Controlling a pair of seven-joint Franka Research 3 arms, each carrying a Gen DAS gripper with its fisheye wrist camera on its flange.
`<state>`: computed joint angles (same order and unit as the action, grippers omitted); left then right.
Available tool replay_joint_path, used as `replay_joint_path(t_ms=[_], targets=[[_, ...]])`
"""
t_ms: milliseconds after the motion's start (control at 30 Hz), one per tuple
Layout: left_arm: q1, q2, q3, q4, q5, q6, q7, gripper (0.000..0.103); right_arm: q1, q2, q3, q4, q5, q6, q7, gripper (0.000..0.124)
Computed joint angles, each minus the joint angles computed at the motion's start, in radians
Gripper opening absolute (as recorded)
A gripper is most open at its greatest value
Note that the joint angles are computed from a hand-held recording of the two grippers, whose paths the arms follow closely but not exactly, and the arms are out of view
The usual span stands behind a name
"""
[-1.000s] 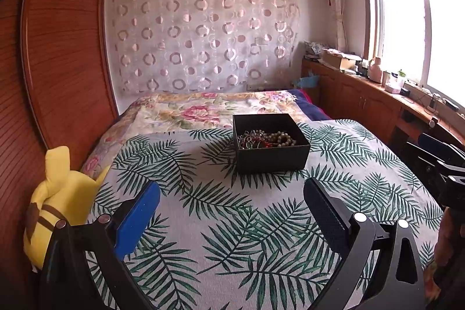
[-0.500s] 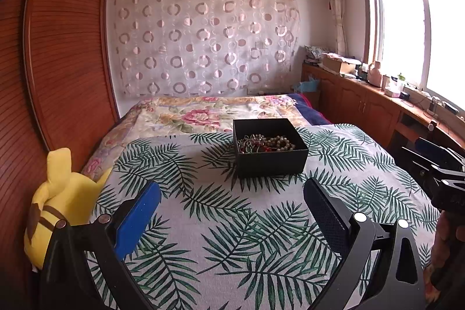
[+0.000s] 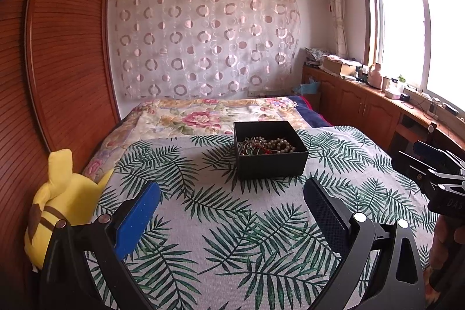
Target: Organize jewelry
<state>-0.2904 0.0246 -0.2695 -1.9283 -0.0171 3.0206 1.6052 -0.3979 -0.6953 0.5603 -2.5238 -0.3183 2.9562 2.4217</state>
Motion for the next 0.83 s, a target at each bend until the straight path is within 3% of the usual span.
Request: replay_joint_path(t_ms=[833], targets=[[-0.006, -0.001, -0.004, -0.003, -0.036, -0.003, 0.031, 0.096, 0.003, -0.01, -0.003, -0.013, 0.002, 0.002, -0.003, 0.101]])
